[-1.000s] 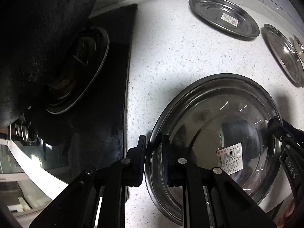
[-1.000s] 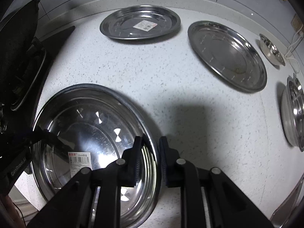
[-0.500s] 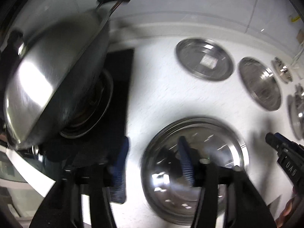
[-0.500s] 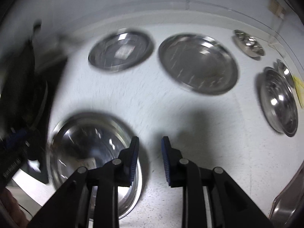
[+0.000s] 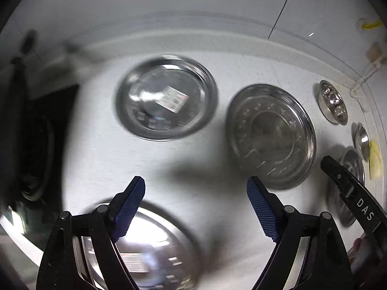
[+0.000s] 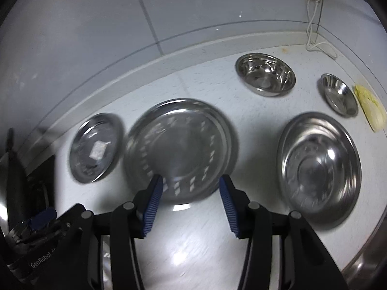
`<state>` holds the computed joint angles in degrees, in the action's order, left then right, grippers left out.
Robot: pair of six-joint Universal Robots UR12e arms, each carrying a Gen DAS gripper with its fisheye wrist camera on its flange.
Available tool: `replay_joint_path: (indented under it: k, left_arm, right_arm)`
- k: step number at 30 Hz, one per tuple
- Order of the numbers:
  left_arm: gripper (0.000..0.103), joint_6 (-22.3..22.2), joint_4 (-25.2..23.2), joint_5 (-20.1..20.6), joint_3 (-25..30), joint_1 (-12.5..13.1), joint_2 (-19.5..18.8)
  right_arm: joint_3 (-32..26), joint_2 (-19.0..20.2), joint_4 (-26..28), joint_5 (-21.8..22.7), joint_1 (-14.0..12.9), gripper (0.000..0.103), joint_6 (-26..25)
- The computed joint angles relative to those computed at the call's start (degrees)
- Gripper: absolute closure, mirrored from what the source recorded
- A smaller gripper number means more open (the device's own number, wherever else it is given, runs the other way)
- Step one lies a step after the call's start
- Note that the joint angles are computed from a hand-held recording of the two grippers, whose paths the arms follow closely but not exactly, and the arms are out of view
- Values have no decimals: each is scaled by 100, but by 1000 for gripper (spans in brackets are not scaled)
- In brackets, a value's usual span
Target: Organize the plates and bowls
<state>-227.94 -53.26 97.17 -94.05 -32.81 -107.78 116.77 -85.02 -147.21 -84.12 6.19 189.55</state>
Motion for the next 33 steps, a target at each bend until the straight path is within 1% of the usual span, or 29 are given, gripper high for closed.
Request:
replay_joint_path:
  k: [3,4,8,10,14,16,17,18,19,20,21,22,23,24,25,27,31,33]
  left_arm:
    - [21,-367,-292,-325,325,11,-285]
    - [21,-464,-317,-395,355,17,-327]
    - [21,-824,-646,-482,625,38,-569]
    - [21,-952,-718,-583,706,67,-655]
    - [21,-1065,-775,-936,859,147,-837]
    - [22,-1069,-726,-1206,875,194,-920]
    - [25,-1058,-707,-1338,878,213,-951]
    - [33,-1012,-816,-1343,970,200,-1024]
    - [41,-888,-949,-1154,1091,152,-1074]
    - [56,-716,-1142,-954,1243,101,-1132]
    - [65,-610,-1440,-810,1401,68,-1198]
    - [69,-602,-1498,-766,1436,69,-1198]
    - [80,-660,-1461,-741,1406,89,-1157]
    - [86,-694,-1407,-760,1355,114,-1114]
    - [88,-658,-1269,-908,1237,175,-1032]
    - [90,-584,-1193,-1020,1136,211,-950]
    - [90,-495,-1296,-810,1041,122,-749]
    - [90,-492,-1271,-713,923,77,-602]
  right_arm:
    - [-262,337,169,-75,-85,56,-254]
    - [-327,429,197,-92,-120,56,-349]
    - [-622,817,423,-244,-203,56,-629]
    - [-720,945,526,-166,-250,56,-723]
    - [-882,1152,714,-206,-260,56,-848]
    - [-897,1203,706,-210,-249,54,-979]
    - [-876,1211,611,-220,-240,57,-1073]
    - [-868,1220,567,-253,-219,61,-1178]
    - [-851,1222,500,-327,-184,69,-1316]
    - [-830,1212,464,-299,-170,83,-1403]
    - [-829,1212,449,-467,-118,84,-1394]
    - [-822,1214,420,-580,-93,84,-1388]
    - [-805,1206,418,-585,-107,85,-1347]
    - [-775,1182,428,-502,-151,87,-1281]
    - [-737,1153,430,-404,-197,88,-1248]
    - [-657,1091,435,-338,-228,90,-1282]
    - [-477,926,267,-594,-84,91,-1384]
    - [-358,770,174,-547,-59,93,-1404]
